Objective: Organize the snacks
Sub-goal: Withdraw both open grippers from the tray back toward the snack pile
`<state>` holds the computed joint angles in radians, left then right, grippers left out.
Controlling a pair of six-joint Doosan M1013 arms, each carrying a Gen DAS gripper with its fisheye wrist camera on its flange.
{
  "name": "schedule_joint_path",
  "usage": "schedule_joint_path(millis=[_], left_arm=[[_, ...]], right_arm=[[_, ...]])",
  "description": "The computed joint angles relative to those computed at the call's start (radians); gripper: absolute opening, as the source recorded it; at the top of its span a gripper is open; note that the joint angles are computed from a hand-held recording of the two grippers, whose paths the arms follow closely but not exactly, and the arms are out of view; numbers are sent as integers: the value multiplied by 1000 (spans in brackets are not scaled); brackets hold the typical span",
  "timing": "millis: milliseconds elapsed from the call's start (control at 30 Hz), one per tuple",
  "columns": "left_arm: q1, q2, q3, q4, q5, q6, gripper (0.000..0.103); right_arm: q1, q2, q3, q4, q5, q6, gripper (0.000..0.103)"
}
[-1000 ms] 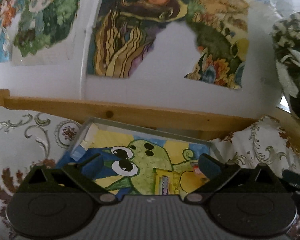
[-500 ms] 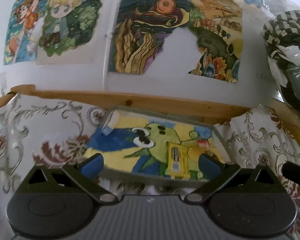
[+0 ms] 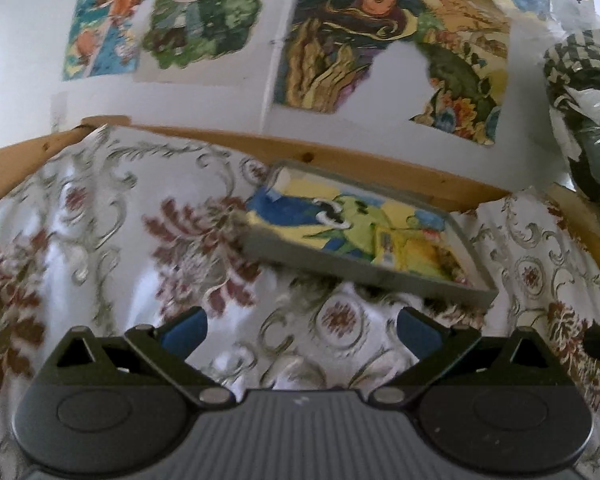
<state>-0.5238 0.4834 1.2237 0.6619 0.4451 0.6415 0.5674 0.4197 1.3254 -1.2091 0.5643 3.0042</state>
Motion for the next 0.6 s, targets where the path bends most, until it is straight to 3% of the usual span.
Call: schedule_joint_path(millis=[200, 300, 600], left_arm=[[1, -46, 78, 43, -1, -35, 103], [2, -73, 125, 80, -30, -62, 103], [-20, -124, 215, 199, -38, -91, 103]], right_arm=[[32, -21, 48, -58, 28, 100, 102], [55, -22, 55, -74, 81, 104, 102], [102, -29, 63, 64, 172, 42, 102]])
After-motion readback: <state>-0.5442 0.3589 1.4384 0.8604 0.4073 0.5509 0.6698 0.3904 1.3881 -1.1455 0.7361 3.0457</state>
